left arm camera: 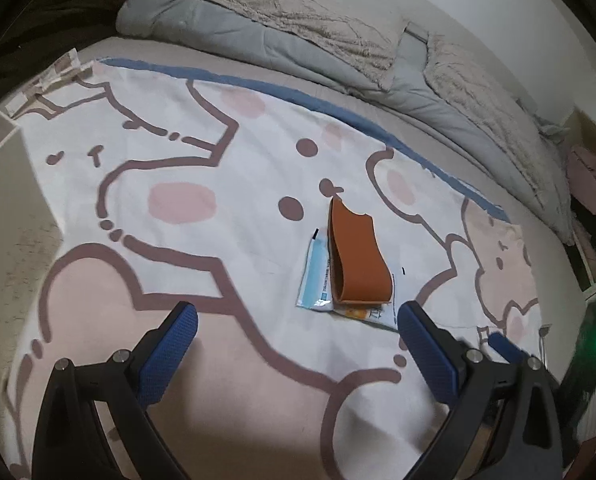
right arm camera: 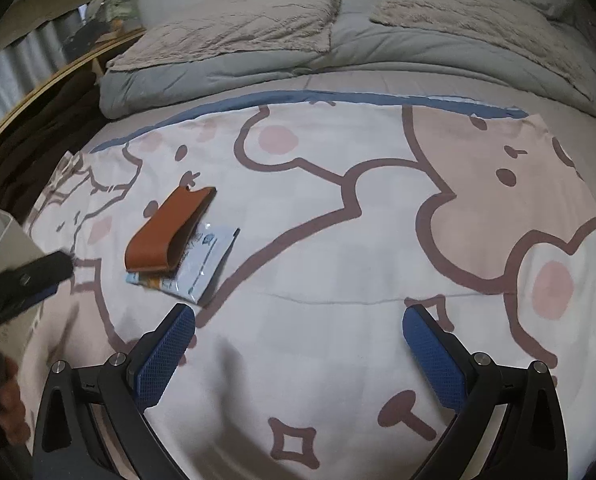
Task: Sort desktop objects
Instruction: 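Grasp the white medicine packet under the leather case with the left gripper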
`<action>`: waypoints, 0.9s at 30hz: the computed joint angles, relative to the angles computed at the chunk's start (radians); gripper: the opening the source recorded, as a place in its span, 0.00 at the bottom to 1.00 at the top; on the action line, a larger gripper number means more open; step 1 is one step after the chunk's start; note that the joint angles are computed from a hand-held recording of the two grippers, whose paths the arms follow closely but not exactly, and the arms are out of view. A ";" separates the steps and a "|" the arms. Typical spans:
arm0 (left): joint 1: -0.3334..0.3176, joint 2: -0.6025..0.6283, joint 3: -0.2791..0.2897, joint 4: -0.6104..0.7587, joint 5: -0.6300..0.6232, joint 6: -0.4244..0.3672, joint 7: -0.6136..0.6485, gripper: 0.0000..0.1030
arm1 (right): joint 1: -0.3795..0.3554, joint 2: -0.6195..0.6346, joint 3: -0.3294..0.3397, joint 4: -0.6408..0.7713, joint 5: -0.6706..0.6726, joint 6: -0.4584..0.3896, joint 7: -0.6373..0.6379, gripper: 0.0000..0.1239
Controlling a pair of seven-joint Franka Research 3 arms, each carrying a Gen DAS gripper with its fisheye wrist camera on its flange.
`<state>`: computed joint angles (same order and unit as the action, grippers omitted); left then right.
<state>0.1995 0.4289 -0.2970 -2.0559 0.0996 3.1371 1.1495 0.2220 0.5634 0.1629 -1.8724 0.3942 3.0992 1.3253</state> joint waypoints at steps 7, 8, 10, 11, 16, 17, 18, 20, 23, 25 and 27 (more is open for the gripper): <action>-0.209 0.063 0.183 0.132 0.090 -0.057 -0.078 0.98 | -0.117 0.006 0.117 -0.018 0.069 -0.025 -0.105 0.83; -0.251 0.075 0.225 0.157 0.113 -0.066 -0.105 0.98 | -0.134 0.005 0.136 -0.022 0.085 -0.022 -0.123 0.83; -0.322 0.107 0.301 0.213 0.160 -0.092 -0.165 0.98 | -0.157 0.001 0.160 -0.029 0.111 -0.023 -0.154 0.83; -0.342 0.128 0.320 0.246 0.182 -0.108 -0.186 0.98 | -0.161 -0.003 0.163 -0.032 0.121 -0.024 -0.165 0.83; -0.350 0.220 0.319 0.391 0.255 -0.194 -0.212 0.96 | -0.159 -0.022 0.148 -0.051 0.159 -0.008 -0.191 0.83; -0.346 0.233 0.313 0.410 0.264 -0.209 -0.210 0.96 | -0.169 -0.023 0.156 -0.053 0.170 -0.005 -0.197 0.83; -0.343 0.248 0.306 0.435 0.269 -0.227 -0.208 0.95 | -0.183 -0.023 0.169 -0.051 0.182 -0.007 -0.207 0.83; -0.332 0.269 0.287 0.469 0.271 -0.260 -0.201 0.88 | -0.212 -0.019 0.195 -0.046 0.211 -0.018 -0.229 0.83; -0.371 0.304 0.330 0.528 0.304 -0.330 -0.257 0.84 | -0.228 -0.017 0.209 -0.039 0.247 -0.034 -0.262 0.83; -0.367 0.331 0.318 0.573 0.312 -0.396 -0.256 0.84 | -0.219 -0.020 0.199 -0.040 0.261 -0.038 -0.275 0.83; -0.367 0.344 0.313 0.588 0.327 -0.430 -0.259 0.82 | -0.209 -0.024 0.187 -0.040 0.276 -0.035 -0.279 0.83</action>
<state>-0.1679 0.7728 0.0160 -1.4681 0.4262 2.7072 0.8909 0.0130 0.5395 0.3502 -1.9128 0.6706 3.0643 1.0461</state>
